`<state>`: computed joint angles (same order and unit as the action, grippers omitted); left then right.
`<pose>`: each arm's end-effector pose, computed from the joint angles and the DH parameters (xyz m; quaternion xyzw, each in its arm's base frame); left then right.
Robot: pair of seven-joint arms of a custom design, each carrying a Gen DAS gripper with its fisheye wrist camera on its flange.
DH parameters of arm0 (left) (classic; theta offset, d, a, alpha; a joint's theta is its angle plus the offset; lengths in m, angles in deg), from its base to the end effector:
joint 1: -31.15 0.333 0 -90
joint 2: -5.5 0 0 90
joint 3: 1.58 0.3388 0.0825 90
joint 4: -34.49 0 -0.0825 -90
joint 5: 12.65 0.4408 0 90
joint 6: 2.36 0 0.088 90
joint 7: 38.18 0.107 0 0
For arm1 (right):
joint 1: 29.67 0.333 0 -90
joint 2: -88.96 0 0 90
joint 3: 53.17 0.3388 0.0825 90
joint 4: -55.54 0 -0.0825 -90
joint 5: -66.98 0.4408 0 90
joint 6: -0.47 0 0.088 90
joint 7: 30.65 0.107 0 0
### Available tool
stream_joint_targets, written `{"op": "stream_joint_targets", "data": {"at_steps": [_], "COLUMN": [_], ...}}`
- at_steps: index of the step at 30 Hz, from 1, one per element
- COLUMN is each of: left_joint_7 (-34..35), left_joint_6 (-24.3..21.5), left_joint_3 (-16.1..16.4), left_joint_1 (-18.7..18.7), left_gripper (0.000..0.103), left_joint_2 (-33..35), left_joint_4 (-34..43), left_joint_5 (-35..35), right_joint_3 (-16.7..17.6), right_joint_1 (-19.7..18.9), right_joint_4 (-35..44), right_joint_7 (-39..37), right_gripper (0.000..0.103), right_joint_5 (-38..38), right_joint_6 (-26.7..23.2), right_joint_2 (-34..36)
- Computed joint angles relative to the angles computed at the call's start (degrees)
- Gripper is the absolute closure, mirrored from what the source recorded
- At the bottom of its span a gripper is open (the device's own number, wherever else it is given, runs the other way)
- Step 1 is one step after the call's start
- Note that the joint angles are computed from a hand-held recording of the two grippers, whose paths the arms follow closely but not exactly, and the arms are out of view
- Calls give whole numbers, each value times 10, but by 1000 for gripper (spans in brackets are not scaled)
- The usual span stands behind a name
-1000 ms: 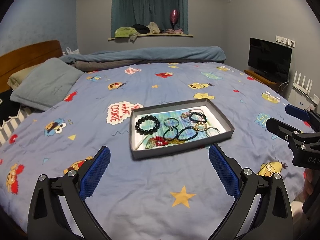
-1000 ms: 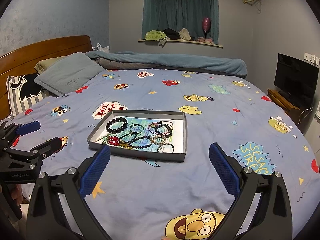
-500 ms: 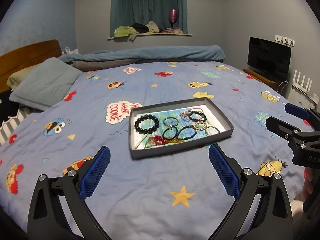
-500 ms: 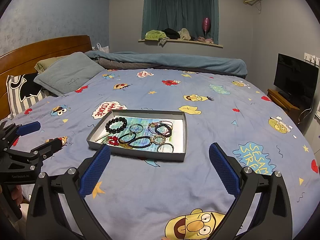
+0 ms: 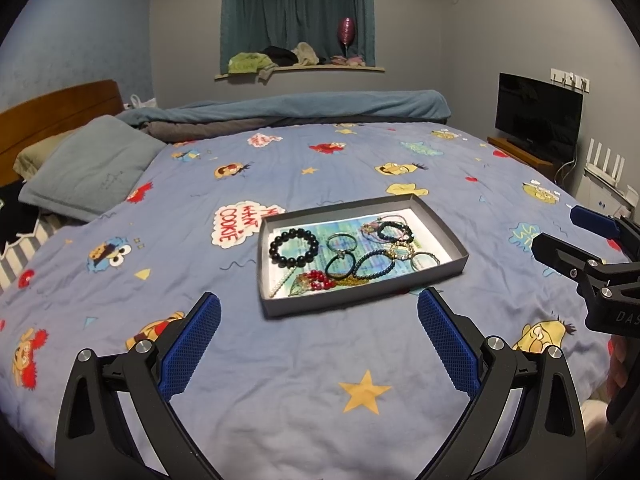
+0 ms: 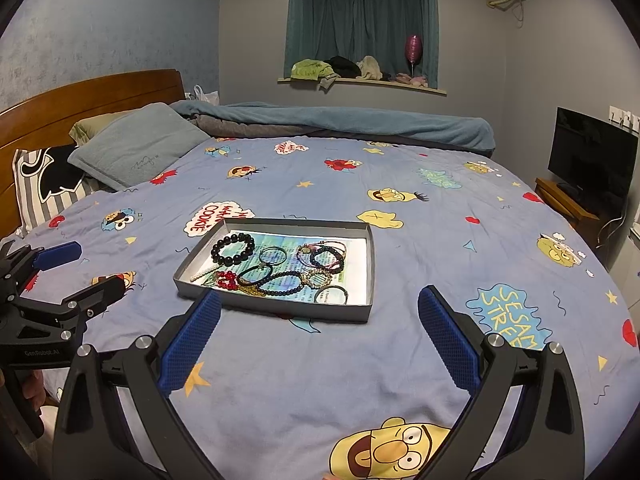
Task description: Organize jewelry
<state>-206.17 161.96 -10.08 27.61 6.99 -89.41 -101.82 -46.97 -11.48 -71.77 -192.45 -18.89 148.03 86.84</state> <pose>0.6007 -0.0707 0.4087 -0.4221 0.7756 -0.4055 0.2362 0.5310 0.2595 0.4096 -0.5314 0.6896 -0.3880 0.3025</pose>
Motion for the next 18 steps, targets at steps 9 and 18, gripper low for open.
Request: {"op": "stream_joint_targets", "data": {"at_steps": [9, 18], "left_joint_7": [9, 11], "left_joint_6": [2, 3], "left_joint_3": [-1, -1], "left_joint_1": [-1, -1], "left_gripper": [5, 5], "left_joint_2": [0, 0], "left_joint_4": [-2, -1], "left_joint_5": [-8, -8], "right_joint_3": [0, -2], "right_joint_1": [0, 0], "right_joint_4": [0, -2], "right_joint_7": [-2, -1], "right_gripper": [6, 6], "right_joint_5": [2, -1], "right_joint_6": [0, 5], "right_joint_2": [0, 3]}}
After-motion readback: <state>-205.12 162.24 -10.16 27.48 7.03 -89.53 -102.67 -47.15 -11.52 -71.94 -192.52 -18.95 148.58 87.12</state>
